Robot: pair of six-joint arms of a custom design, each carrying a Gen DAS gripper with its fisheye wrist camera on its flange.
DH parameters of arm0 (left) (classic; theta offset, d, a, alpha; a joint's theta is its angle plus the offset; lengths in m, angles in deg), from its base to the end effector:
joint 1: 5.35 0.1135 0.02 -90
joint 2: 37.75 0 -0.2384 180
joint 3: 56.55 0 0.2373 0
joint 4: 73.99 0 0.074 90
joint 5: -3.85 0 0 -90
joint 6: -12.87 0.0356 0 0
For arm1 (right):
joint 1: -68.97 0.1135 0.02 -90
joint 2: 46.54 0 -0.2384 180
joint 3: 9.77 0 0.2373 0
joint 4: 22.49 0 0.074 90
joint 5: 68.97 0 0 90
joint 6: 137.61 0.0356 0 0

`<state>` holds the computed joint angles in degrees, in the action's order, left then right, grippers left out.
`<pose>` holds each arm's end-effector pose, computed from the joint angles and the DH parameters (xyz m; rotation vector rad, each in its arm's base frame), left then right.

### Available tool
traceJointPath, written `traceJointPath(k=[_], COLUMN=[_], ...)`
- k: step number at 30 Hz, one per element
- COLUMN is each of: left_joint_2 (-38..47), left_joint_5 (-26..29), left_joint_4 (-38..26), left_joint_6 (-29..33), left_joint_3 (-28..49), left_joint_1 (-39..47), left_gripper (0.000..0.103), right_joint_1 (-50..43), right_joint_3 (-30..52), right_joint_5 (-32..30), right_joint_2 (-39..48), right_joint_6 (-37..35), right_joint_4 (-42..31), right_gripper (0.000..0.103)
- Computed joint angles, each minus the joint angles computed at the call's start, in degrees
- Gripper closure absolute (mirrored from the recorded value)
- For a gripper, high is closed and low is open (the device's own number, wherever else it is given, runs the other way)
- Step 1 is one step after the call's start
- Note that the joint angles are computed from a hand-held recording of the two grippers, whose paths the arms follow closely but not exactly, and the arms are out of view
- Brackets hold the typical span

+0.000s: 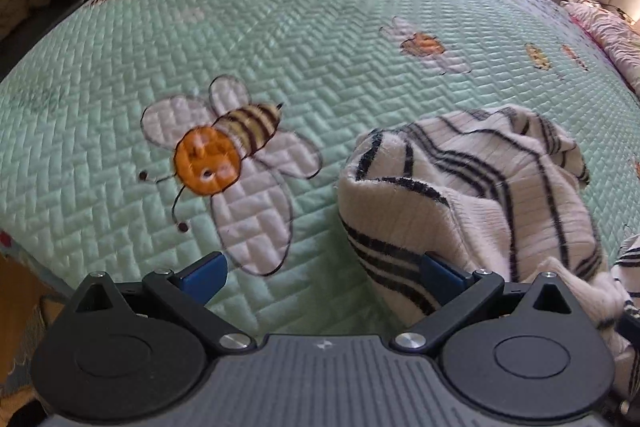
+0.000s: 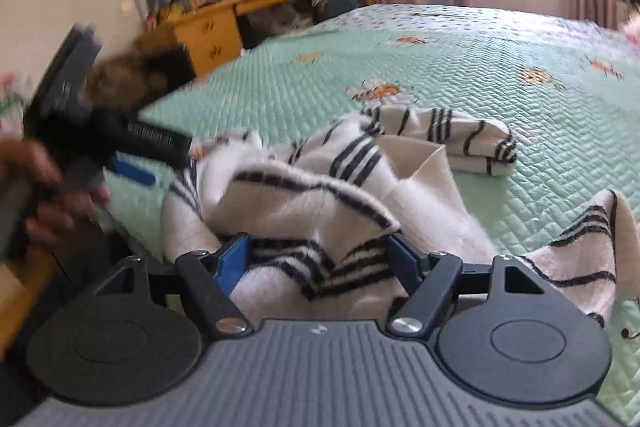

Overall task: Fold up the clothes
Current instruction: 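Grasp another sweater edge with the left gripper while the right gripper holds its edge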

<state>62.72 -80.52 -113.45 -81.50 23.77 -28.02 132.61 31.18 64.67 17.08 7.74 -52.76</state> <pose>0.3137 -0.1348 0.1718 0.4535 2.5941 -0.2931 0.1078 0.1622 0.1560 0.1338 2.1885 0.1859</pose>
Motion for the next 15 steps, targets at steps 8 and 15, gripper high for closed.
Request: traceJointPath(k=[8,15], left_joint_2=[1.98,-5.03], left_joint_5=[-0.19,-1.21], left_joint_4=[0.98,6.7], left_joint_6=[0.84,5.53], left_joint_3=[-1.85,-7.03], left_joint_1=[1.95,3.11], left_gripper=[0.001,0.001], right_joint_1=[4.72,-6.08], right_joint_3=[6.97,8.72], right_joint_5=[7.31,-6.35], right_joint_2=[2.02,6.58], right_joint_6=[-8.29,-27.23], right_joint_4=[-6.93,-1.82], right_gripper=[0.026,0.022])
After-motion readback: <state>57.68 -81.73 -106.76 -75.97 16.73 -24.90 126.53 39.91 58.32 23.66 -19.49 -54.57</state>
